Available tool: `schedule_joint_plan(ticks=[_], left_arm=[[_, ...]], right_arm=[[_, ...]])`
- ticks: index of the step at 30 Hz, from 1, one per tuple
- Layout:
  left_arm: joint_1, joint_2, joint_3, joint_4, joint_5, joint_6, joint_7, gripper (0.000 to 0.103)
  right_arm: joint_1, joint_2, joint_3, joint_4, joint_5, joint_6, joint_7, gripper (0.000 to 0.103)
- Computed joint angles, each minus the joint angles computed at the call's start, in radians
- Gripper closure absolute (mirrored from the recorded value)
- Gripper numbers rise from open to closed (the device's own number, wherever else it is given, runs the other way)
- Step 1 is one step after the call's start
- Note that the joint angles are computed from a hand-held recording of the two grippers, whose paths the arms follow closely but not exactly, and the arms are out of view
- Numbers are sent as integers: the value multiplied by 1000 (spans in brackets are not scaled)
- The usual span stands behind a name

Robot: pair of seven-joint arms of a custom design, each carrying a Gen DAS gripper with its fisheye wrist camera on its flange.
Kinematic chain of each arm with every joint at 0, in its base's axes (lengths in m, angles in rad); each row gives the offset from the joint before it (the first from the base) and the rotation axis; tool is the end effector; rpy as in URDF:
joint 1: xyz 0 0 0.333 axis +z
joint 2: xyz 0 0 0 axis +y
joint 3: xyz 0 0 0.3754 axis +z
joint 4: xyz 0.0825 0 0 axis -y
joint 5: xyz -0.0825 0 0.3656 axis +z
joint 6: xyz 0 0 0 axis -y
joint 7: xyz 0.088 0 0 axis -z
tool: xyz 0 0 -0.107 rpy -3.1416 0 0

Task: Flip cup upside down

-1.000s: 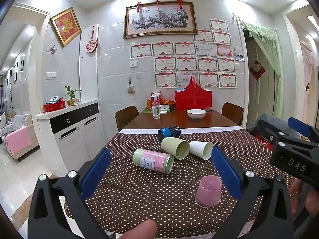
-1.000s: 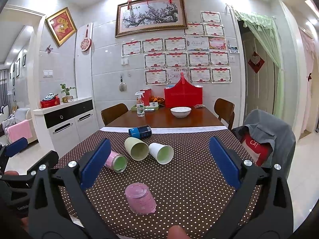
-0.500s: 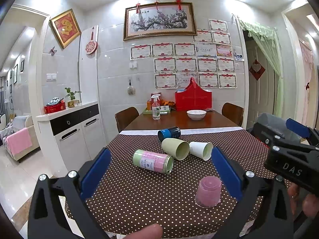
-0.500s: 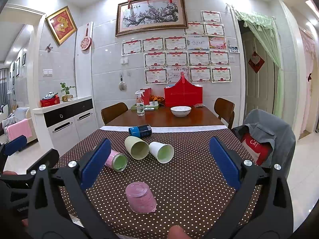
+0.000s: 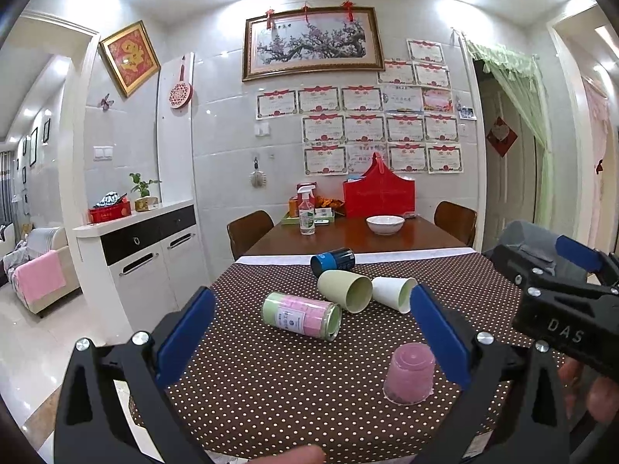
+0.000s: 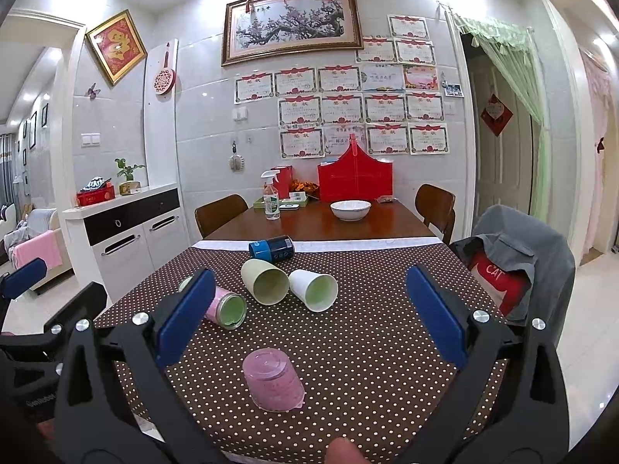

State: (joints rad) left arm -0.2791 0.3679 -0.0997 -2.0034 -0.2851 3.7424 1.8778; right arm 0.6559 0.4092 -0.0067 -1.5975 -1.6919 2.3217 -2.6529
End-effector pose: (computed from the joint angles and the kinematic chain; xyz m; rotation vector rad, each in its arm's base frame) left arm 0.6158 -0.1934 0.5096 -1.1790 1.5743 -1.1934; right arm 0.5813 0.4196 0.5091 -1.1769 1.5480 -1.1713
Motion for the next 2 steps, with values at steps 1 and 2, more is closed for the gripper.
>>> schedule_joint_plan(ticks=[1,2], left_arm=[[3,0,-2,1,2,-3,-5,4],[4,1,-2,2,2,-5,-8,4]], right_arm=[[0,0,-1,-1,-1,0,0,6],[-1,0,-1,0,-1,1,-1,6]])
